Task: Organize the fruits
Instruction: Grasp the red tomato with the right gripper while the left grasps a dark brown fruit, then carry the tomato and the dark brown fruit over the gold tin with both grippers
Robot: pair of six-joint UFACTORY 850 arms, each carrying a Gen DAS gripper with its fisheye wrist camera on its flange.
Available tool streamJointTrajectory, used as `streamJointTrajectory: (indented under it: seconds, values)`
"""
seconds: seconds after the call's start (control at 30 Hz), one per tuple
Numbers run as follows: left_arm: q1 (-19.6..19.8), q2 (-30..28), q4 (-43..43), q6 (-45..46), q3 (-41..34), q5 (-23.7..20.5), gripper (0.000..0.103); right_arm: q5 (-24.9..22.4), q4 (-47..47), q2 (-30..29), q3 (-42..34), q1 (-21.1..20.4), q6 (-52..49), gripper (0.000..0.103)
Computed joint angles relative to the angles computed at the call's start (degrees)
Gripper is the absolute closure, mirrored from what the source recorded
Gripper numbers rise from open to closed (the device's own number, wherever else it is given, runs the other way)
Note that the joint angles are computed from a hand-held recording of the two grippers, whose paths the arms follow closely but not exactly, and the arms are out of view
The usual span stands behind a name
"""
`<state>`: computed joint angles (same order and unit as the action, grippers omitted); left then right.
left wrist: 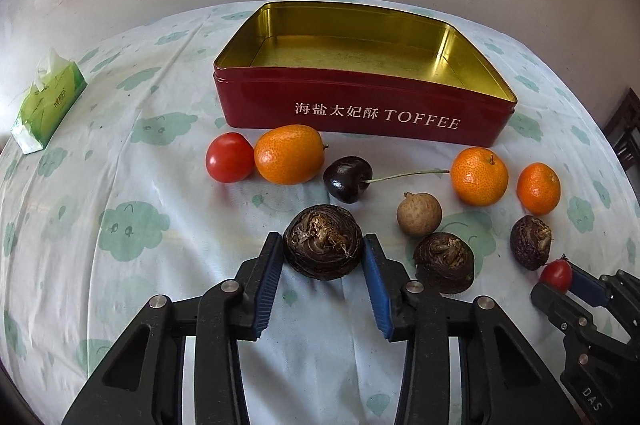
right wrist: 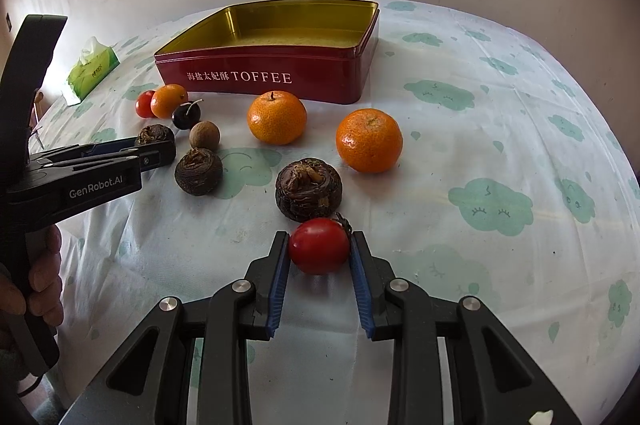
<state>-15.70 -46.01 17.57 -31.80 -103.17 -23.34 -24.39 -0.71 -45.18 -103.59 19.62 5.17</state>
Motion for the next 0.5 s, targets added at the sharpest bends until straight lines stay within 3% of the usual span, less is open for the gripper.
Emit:
streamJointTrajectory:
  seconds: [0.5]
  values:
    - [-0.1, 2.7, -0.6, -0.7, 4.3, 1.3, 0.063, -1.0, -2.2, -0.5, -0.9, 0.3, 1.7, 0.075]
